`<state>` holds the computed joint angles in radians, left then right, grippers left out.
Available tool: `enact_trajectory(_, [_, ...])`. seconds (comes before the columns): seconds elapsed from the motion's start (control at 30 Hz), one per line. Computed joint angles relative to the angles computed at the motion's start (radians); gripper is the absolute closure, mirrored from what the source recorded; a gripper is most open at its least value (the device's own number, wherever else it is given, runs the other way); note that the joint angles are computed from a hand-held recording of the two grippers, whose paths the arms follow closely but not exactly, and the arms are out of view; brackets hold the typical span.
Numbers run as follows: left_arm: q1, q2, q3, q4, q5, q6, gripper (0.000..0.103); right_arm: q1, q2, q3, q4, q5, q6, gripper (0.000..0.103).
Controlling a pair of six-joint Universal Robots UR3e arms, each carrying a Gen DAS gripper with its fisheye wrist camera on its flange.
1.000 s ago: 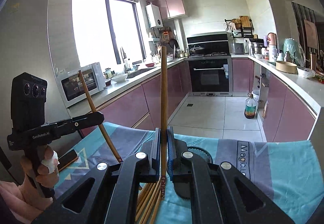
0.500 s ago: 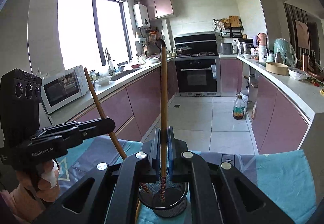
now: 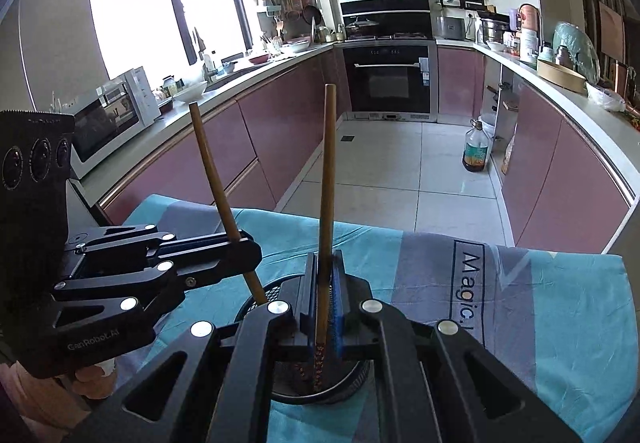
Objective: Organize utensils
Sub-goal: 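Lift the chopstick upright, lower it into the mesh cup, open right gripper, then withdraw the right gripper back toward the remaining chopsticks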
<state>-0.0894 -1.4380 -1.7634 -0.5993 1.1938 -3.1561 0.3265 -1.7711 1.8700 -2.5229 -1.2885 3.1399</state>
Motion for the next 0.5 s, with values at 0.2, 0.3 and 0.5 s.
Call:
enact_trajectory(0.2, [-0.011, -0.021, -0.03, 0.063, 0.052, -0.022, 0.084, -0.007, 0.007, 0.005, -0.043, -0.006, 0.046, 0.089])
enact_trajectory(0.3, [-0.002, 0.02, -0.092, 0.109, 0.075, -0.025, 0.081, -0.011, -0.025, 0.031, -0.069, -0.013, 0.054, 0.081])
enact_trajectory(0.5, [0.045, 0.179, -0.247, 0.18, 0.089, 0.002, 0.074, -0.028, -0.127, 0.106, -0.103, 0.016, 0.06, 0.073])
